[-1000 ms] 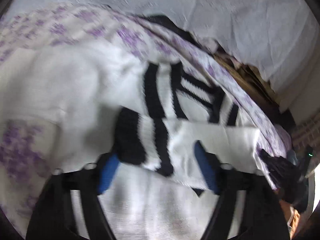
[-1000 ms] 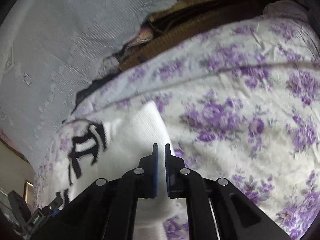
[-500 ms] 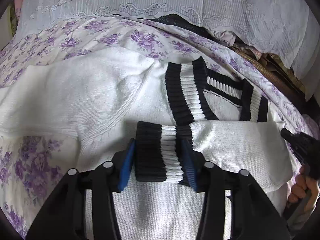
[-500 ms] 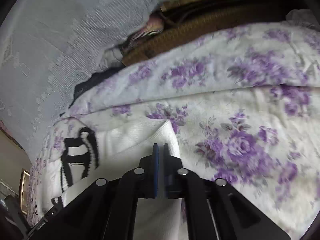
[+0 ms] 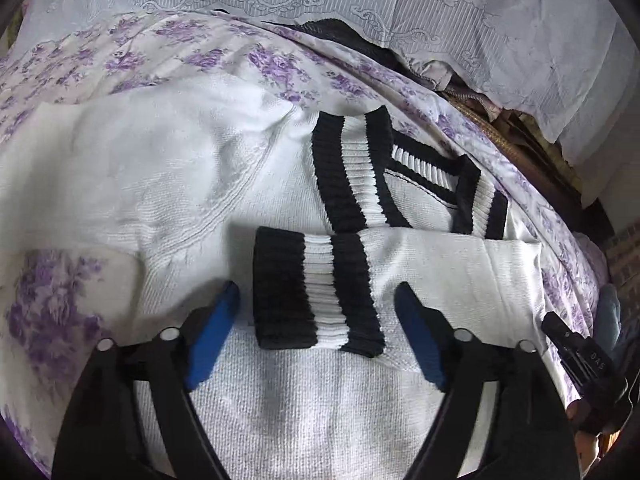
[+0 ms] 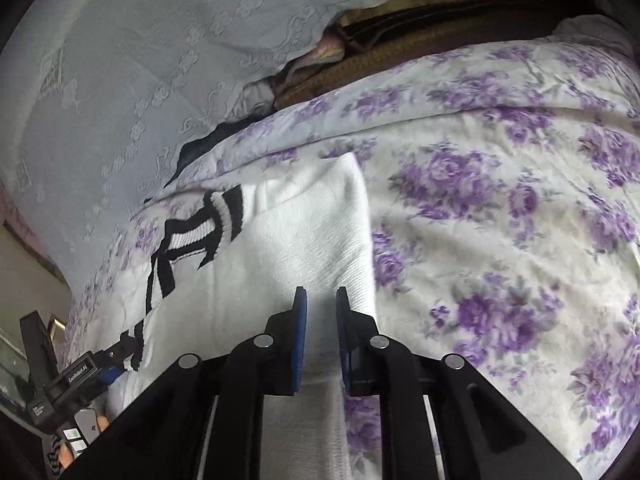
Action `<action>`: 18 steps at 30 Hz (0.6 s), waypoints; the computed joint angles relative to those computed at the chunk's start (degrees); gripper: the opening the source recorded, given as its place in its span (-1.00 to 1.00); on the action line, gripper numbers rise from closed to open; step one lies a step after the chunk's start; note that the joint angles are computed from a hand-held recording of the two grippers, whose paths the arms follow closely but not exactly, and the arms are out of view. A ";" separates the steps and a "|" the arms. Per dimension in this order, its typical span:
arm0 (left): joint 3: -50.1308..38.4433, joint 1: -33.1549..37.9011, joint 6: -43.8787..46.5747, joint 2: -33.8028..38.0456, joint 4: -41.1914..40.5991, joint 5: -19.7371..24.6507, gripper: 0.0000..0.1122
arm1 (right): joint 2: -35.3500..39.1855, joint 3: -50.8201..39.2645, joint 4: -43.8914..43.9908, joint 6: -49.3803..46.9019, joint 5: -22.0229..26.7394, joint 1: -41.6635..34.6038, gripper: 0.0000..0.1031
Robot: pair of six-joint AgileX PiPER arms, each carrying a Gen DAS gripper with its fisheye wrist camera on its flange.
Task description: Fold small clothes
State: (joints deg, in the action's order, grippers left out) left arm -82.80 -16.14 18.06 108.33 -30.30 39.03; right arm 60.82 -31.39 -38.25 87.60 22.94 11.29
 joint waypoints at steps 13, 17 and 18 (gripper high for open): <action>-0.38 2.09 -2.81 0.04 1.42 -1.62 -0.77 | 4.50 -2.14 4.29 -4.92 -1.37 -0.32 -0.65; 1.01 1.92 -5.20 -1.15 4.48 -4.09 -0.94 | 1.77 -1.23 0.77 0.23 -1.47 0.52 -0.59; 1.54 1.80 -7.54 -1.61 6.98 -5.22 -1.00 | 0.66 -1.29 -3.45 4.44 -0.09 2.18 -0.57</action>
State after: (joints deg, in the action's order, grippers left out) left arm -81.25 -14.34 10.52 106.72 -23.31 33.81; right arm 61.48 -32.68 -41.70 92.03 22.85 13.47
